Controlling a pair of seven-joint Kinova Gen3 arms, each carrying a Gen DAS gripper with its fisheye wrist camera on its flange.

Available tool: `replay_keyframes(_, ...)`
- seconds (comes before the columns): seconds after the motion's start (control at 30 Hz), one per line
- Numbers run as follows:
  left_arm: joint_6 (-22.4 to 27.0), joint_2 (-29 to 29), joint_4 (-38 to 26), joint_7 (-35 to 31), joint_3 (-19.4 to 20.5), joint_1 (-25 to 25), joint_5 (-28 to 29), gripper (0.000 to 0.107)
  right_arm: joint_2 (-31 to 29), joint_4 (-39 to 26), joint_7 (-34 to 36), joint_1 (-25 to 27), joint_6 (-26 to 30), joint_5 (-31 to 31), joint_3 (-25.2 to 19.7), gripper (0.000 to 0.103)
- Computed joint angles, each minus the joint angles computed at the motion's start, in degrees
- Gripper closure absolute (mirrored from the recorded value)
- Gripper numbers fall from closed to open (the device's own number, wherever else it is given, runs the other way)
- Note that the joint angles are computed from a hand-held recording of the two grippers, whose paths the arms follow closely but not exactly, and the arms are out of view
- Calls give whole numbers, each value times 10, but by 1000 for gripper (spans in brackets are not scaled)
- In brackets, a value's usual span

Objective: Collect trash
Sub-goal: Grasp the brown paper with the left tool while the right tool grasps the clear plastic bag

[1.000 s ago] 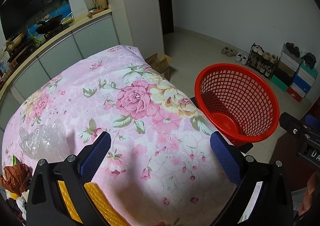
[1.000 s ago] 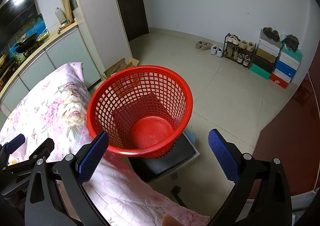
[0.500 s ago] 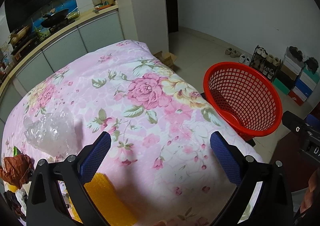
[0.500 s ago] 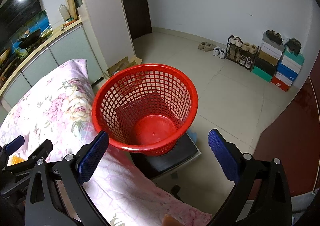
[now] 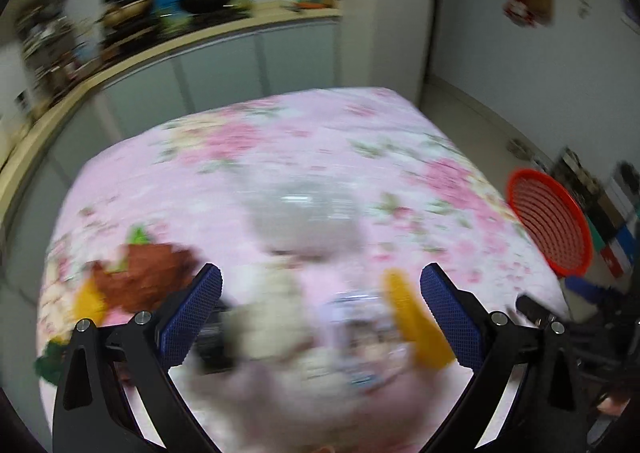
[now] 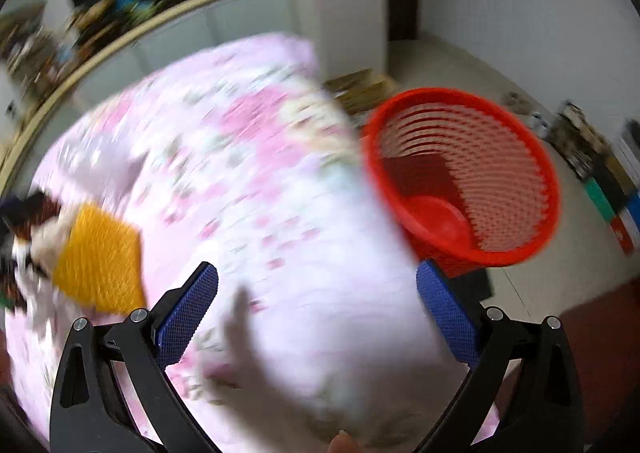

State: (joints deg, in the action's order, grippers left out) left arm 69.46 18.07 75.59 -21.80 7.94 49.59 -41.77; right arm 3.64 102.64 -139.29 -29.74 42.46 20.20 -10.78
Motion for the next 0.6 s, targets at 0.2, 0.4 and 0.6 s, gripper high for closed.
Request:
replay_keyframes(0.2, 30, -73, 75, 63, 1, -34, -3, 12, 35, -30, 21, -30, 34, 12, -3, 7)
replay_keyframes(0.4, 19, -126, 143, 109, 30, -79, -3, 12, 32, -24, 45, -32, 34, 1, 1, 7)
replay_keyframes(0.6, -28, -154, 187, 115, 52, -142, 28, 12, 40, -49, 129, -7, 50, -64, 4, 7)
